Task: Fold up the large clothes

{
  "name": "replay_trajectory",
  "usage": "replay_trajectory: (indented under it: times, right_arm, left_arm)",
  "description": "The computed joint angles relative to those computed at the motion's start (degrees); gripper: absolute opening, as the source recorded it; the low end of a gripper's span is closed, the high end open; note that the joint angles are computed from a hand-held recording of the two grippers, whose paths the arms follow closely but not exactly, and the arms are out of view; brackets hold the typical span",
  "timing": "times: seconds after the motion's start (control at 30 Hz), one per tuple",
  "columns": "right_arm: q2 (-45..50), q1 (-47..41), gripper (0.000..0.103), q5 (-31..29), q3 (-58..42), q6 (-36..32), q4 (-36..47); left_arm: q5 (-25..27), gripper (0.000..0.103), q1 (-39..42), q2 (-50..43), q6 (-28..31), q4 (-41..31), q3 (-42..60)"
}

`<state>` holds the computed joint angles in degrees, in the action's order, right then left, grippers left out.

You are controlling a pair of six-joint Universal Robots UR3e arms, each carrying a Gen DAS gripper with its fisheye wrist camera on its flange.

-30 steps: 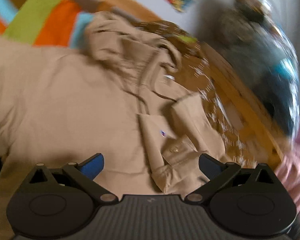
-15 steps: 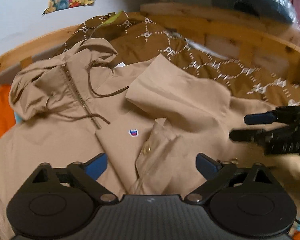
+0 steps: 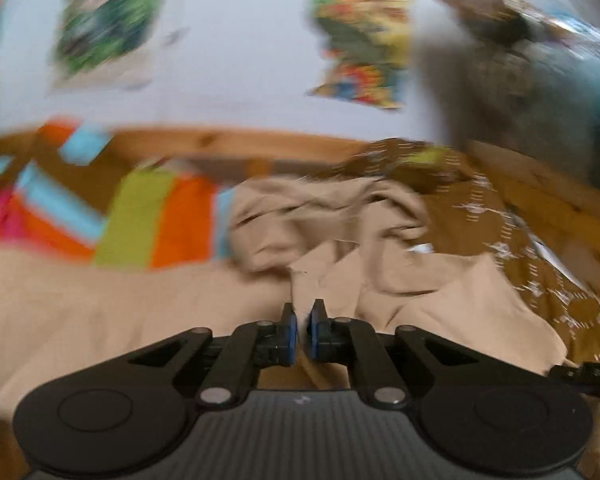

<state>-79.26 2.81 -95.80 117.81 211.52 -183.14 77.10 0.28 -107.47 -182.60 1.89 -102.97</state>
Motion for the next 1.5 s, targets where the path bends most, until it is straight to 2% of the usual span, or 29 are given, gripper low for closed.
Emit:
replay_trajectory:
  times: [0.03,0.17,0.23,0.33,0.4,0.5,0.57,0.63,0.7,0.73,0.8,0.83,0.93,0.97,1.0,1.03,1.1,1.2,1.23,1.27,1.33,1.43,1.5]
  right_arm:
    - [0.0,0.4,0.036,-0.6,0.2,-0.4,-0.4]
    - [1.0,2.4,0.036,-3.1,-1.1,-2.9,0.0]
    - [1.0,3.2,0.036,-4.2,-1.3,-4.2,0.9]
    - [-0.7,4.0,0.036,-5.0,-0.1,-5.9,2.0]
    - [-2.6,5.0,0.037,-6.4,0.9,-8.0,3.1]
    - [-2.8,8.1,0.044,-11.8,0.6,-11.4,2.9]
    - [-1.8,9.2,0.049,-14.3,-0.2,-13.2,1.8]
    - [-0.4,9.1,0.051,-15.7,-2.6,-15.1,3.1]
    - [1.9,7.4,0.051,-14.8,-6.0,-17.2,3.9]
    - [3.4,6.3,0.051,-13.7,-8.6,-18.6,5.1]
    - [6.7,4.4,0.051,-12.6,-14.6,-20.7,8.7]
    - [8.3,3.6,0.051,-11.6,-17.5,-21.0,10.5]
    - [12.0,1.5,0.051,-8.0,-25.8,-20.9,18.3]
    - [13.0,1.4,0.042,-7.8,-27.5,-21.1,19.7]
    - [13.8,1.6,0.025,-8.6,-29.2,-21.2,21.0]
    - [14.2,2.0,0.018,-9.3,-30.2,-21.4,21.8]
    - [14.9,3.3,0.014,-12.1,-30.2,-23.0,20.3]
    - [16.0,4.4,0.015,-14.8,-29.8,-24.5,19.4]
    - [16.0,5.1,0.021,-16.4,-29.5,-24.1,18.6]
    - [15.9,6.2,0.025,-18.4,-29.1,-24.4,16.9]
    - [15.4,8.7,0.03,-21.1,-27.5,-28.2,13.3]
    - [15.4,12.0,0.035,-22.4,-25.9,-34.7,11.5]
    - [16.0,12.5,0.042,-21.8,-25.7,-36.2,13.6]
  left_arm:
    - [-2.2,0.015,2.3,1.6,-0.3,-4.2,-1.3]
    - [-5.1,0.029,6.8,3.8,1.6,-17.7,-3.4]
    - [-7.3,0.053,9.3,6.1,3.0,-19.9,-6.3]
    - [-11.6,0.074,12.5,8.5,3.7,-16.7,-11.5]
    - [-14.9,0.075,14.0,8.4,4.2,-17.0,-11.7]
    - [-13.7,0.074,13.5,5.1,4.1,-17.6,-8.5]
    - [-14.9,0.063,13.3,1.0,3.1,-17.6,-5.0]
    - [-15.5,0.04,12.3,-3.6,1.8,-20.0,0.6]
    - [-16.5,0.028,12.1,-5.6,2.2,-21.9,3.1]
    - [-16.5,0.014,12.0,-5.5,2.8,-20.5,2.3]
    - [-14.4,0.004,11.2,-4.7,1.4,-17.3,0.8]
    - [-12.9,0.003,10.6,-3.7,0.7,-16.8,0.4]
    - [-5.5,0.002,8.5,1.6,-2.5,-19.0,-1.7]
    - [-3.9,0.002,8.2,3.9,-2.6,-20.9,-3.0]
    - [-3.2,0.003,8.0,5.4,-1.9,-22.1,-4.2]
    - [-2.3,0.006,7.4,6.0,0.1,-23.7,-4.4]
    - [1.4,0.016,5.5,5.2,2.0,-23.0,-4.5]
    - [1.9,0.029,6.0,7.0,0.5,-24.4,-4.1]
    - [2.7,0.041,5.9,7.5,-0.2,-22.8,-4.6]
    - [4.1,0.045,5.4,7.4,-0.5,-20.3,-5.2]
    - [6.1,0.047,4.4,6.5,1.0,-19.3,-4.8]
    - [8.1,0.048,2.9,2.7,3.0,-22.9,-1.5]
    - [9.7,0.053,2.0,1.1,4.4,-19.0,-3.0]
